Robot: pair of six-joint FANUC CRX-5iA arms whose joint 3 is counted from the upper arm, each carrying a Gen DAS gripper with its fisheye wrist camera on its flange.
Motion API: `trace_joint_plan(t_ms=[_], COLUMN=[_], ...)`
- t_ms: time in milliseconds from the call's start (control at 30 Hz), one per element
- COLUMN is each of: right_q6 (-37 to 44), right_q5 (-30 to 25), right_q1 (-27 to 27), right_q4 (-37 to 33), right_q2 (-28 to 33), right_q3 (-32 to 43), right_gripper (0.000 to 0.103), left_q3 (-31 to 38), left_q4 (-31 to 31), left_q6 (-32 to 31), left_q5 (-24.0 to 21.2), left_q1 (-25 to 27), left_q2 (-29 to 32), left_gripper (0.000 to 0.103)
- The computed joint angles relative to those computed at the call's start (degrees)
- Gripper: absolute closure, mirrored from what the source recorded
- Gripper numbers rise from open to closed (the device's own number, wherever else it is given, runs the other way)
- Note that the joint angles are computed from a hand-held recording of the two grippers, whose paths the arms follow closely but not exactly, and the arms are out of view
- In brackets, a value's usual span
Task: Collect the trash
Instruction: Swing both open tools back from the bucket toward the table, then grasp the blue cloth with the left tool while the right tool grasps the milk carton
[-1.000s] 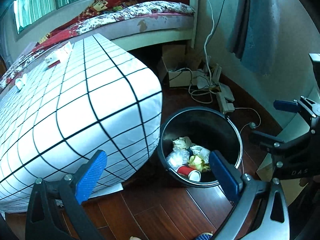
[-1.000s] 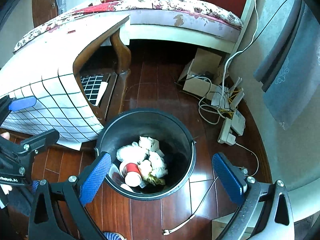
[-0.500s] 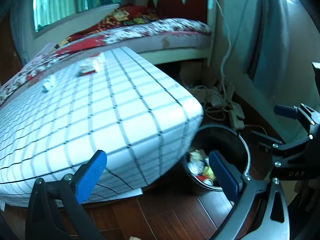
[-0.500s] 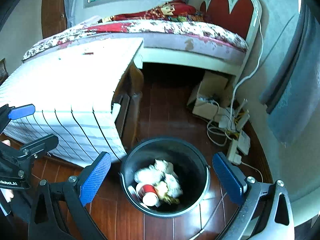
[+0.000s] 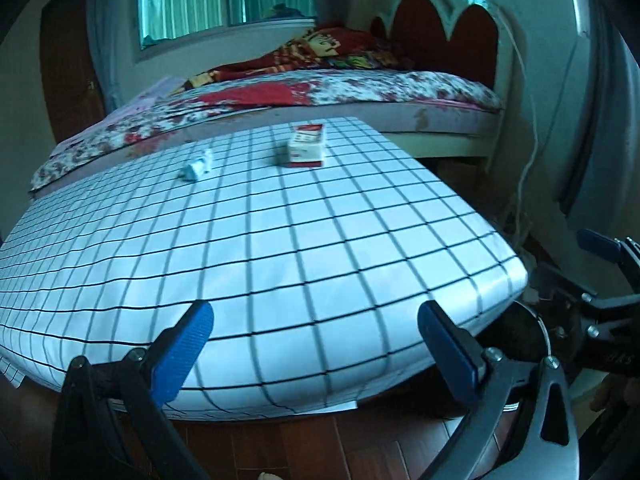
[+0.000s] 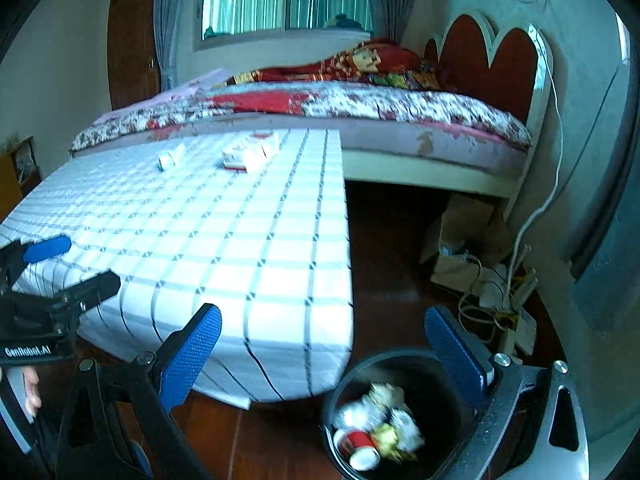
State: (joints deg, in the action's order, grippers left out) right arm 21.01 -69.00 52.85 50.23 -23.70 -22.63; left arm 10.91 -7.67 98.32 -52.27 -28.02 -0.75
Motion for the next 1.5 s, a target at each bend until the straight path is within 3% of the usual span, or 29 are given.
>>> trace_joint_plan(t_ms=[167, 400, 467, 567, 700, 800, 867, 1000, 1100, 1167, 1200, 1233, 1500], right_q6=[-2.4, 5.7, 8.3, 13.7, 19.0, 23.3, 25.3, 29.3, 33.4, 35.8, 37.5, 39.0, 47.4], right_q5=[6.2, 9.2, 10.1, 11.2, 13.4, 12.7, 11.5, 8.0, 4.2, 2.2, 1.0, 0.5, -0.3], right_q1=[-3.0, -6.1, -7.6, -10.5, -14.0, -16.6, -17.9, -20.8, -23.2, -24.1, -24.6, -25.3, -27.7], right_q4=[-1.0, -9.0, -10.7, -14.5, -18.9, -22.5, -24.1, -27.0, -31.3, -32.4, -33.7, -34.9, -36.8], right_q2=[4.6, 12.7, 14.7, 19.3, 25.1, 31.0, 34.7, 42.6, 48.2, 50.9, 52.2, 53.0, 57.0], right_q3=[2.8, 11.8, 14.2, 20.3, 27.7, 35.0, 39.6, 49.7, 58.2, 62.0, 64.2, 65.6, 72.1], right_gripper=[0.001, 0.001, 0.001, 0.001, 0.01, 0.013, 0.014, 0.014, 0.014, 0.019, 0.028, 0.036, 0.04], left_q3=[-0.1, 0.9, 1.6, 4.8, 8.9, 13.1, 15.6, 24.4, 33.9, 39.8, 42.2, 44.9, 63.1], left_q4=[0.0, 1.7, 4.3, 3.4, 3.5, 5.4, 8.3, 9.9, 8.5, 10.0, 10.3, 10.3, 8.7], left_q6=[-0.2, -2.3, -4.7, -5.3, -6.9, -8.9, -10.8, -12.1, -12.4, -13.4, -13.6, -13.7, -12.4], left_q5=[0.1, -0.6, -0.9, -2.2, -2.2, -3.0, -3.0, -6.1, -10.5, -13.5, -14.7, -16.0, -24.0], left_q1=[3.1, 7.3, 9.0, 9.8, 11.4, 13.0, 14.5, 15.8, 15.4, 15.7, 15.8, 15.8, 15.0], left_q2=[0.0, 1.1, 2.3, 4.9, 8.7, 12.9, 15.8, 22.7, 28.9, 33.1, 34.8, 36.5, 47.6], left_gripper=[0.001, 0.002, 0.007, 0.012, 0.017, 0.026, 0.043, 0.046, 0.042, 0.041, 0.041, 0.041, 0.042])
